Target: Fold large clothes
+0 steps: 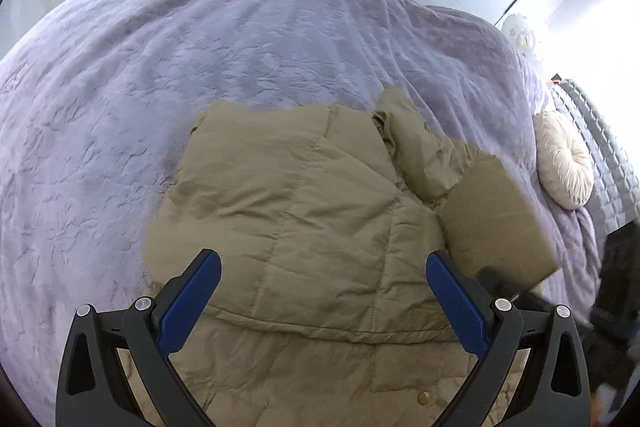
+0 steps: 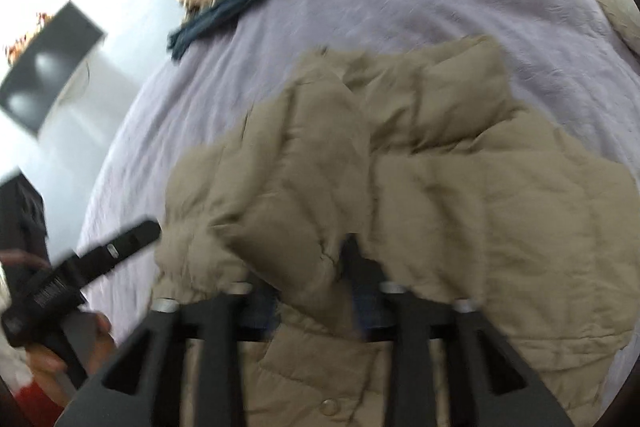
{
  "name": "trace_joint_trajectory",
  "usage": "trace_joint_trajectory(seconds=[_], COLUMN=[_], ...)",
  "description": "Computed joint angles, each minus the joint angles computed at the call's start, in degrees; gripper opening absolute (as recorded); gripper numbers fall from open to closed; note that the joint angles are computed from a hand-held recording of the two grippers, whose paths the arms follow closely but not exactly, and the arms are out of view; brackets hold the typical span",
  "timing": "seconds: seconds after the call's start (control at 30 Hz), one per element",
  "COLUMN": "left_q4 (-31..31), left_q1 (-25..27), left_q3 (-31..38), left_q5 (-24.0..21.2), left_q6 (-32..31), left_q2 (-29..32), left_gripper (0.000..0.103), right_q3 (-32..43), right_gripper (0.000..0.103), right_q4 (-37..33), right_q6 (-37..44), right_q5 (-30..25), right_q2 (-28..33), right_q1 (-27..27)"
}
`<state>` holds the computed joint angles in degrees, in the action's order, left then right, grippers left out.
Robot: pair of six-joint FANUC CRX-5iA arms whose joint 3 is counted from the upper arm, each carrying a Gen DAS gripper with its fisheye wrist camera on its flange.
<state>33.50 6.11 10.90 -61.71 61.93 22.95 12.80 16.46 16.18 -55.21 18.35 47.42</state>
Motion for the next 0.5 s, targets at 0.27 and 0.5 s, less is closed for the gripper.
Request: trace_joint_trajectory(seconds=[0.27, 0.5], left_q4=[2.36, 4.01], left_q1=[-1.25, -4.13], left_q3=[1.94, 4.13], left_q5=[-4.79, -9.32], left_q6=[-3.08, -2.94], left_q2=[2.85, 6.22], left_gripper=[0.103, 0.103], right_q3=[-10.03, -35.23], right_gripper=[0.068, 0.068], right_q4=[-3.71, 3.15], right_q6=[-5.11, -38.09], right_q5=[2.93, 9.51], right_q2=[-8.17, -28.24], right_q1=[0.99, 2.86])
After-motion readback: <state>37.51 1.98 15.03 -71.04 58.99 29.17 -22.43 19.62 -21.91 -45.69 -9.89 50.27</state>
